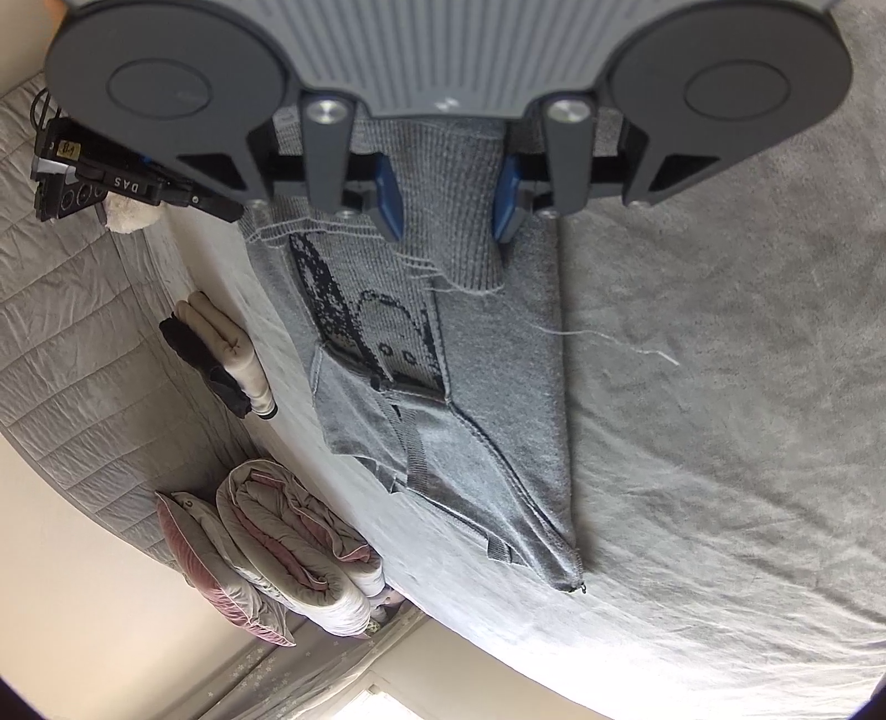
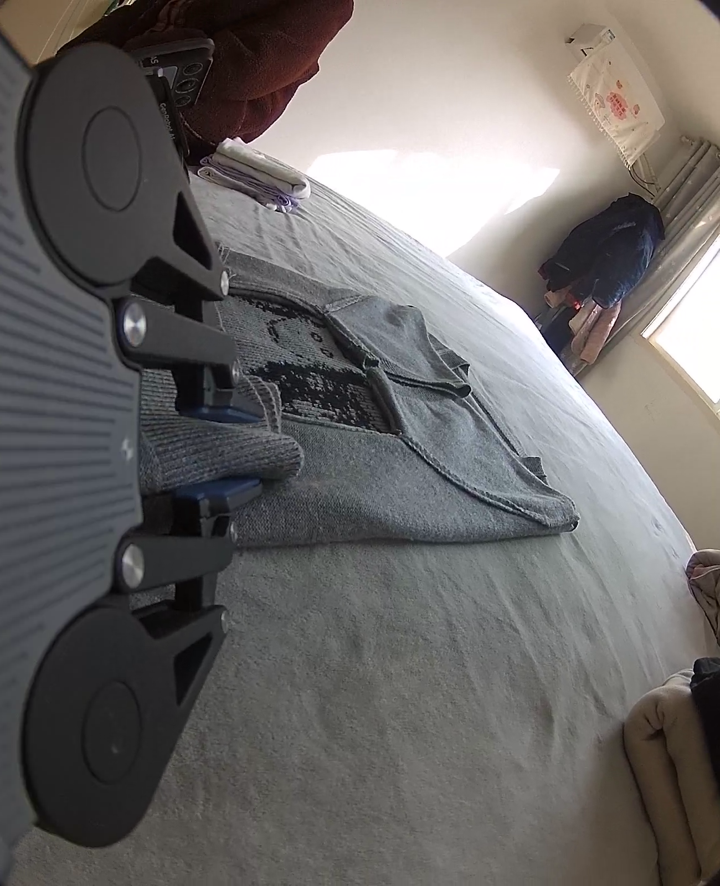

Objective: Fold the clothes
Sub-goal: 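Lift the hem with both grippers and fold it toward the collar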

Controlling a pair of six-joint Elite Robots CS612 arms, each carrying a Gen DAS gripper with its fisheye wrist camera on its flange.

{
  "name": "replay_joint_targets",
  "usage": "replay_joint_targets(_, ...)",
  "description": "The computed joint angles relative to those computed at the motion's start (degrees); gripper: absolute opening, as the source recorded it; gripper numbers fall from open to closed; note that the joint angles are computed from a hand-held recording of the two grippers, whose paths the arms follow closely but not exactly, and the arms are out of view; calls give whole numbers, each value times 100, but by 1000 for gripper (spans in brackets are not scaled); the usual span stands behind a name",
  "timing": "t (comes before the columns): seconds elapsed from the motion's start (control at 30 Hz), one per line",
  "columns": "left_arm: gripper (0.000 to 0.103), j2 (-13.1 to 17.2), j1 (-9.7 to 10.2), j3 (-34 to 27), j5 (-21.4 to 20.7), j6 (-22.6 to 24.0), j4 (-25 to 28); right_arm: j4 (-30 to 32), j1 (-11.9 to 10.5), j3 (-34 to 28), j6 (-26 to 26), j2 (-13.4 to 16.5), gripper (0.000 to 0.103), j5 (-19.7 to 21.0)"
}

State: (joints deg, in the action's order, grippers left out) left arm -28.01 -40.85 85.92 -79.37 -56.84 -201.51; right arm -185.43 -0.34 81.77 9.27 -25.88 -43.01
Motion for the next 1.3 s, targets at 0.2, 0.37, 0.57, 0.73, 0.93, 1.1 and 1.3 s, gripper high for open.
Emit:
replay_joint_targets(0.2, 17, 68, -27, -78, 14, -87, -86, -130, 88, 38, -269, -12, 22, -96)
replay_joint_targets(0.37, 9, 111, -25, -62, 10, -240, -481, -466, 96, 5, 56, 47, 13, -63)
replay_joint_targets(0.57, 9, 150, -3, -114, -51, -270, -883, -679, 68, -75, 644, 86, 12, 43)
replay_joint_targets(0.73, 9, 257, 92, -305, -204, -786, -1203, -731, 51, -297, 1034, 142, 11, 216)
replay_joint_targets(0.93, 9, 391, 200, -586, -174, -1069, -1230, -808, 49, -709, 1281, 311, 11, 337)
replay_joint_targets(1.1, 9, 567, 264, -791, -104, -1243, -1434, -1028, 60, -1210, 1752, 623, 11, 552)
replay_joint_targets(1.3, 9, 673, 330, -879, 70, -1627, -1311, -1212, 39, -1693, 2232, 946, 11, 851)
